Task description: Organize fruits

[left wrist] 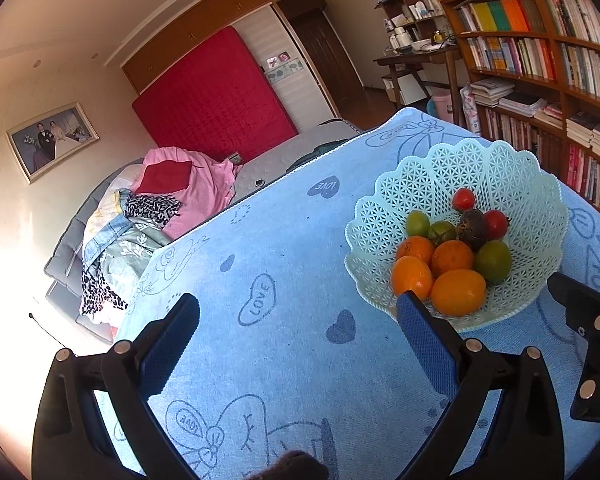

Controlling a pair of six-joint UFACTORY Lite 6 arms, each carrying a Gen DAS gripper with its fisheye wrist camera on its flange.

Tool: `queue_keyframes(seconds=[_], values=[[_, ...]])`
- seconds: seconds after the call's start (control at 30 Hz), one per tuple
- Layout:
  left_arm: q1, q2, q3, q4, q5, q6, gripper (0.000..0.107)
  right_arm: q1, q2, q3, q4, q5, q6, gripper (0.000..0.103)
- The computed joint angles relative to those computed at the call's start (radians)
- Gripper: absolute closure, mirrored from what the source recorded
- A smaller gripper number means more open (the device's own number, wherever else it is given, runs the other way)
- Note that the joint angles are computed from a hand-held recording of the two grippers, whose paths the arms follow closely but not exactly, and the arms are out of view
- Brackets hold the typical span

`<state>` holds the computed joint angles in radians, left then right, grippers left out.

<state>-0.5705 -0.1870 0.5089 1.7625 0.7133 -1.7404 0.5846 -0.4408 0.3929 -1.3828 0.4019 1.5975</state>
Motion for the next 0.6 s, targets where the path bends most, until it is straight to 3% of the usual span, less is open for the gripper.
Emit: queue_keyframes(seconds=[0.6], values=[[0.0, 0.029, 0.003, 0.009, 0.02, -0.007, 0.009, -0.006, 0.011, -0.001, -0.014, -0.004, 0.014, 0.003]])
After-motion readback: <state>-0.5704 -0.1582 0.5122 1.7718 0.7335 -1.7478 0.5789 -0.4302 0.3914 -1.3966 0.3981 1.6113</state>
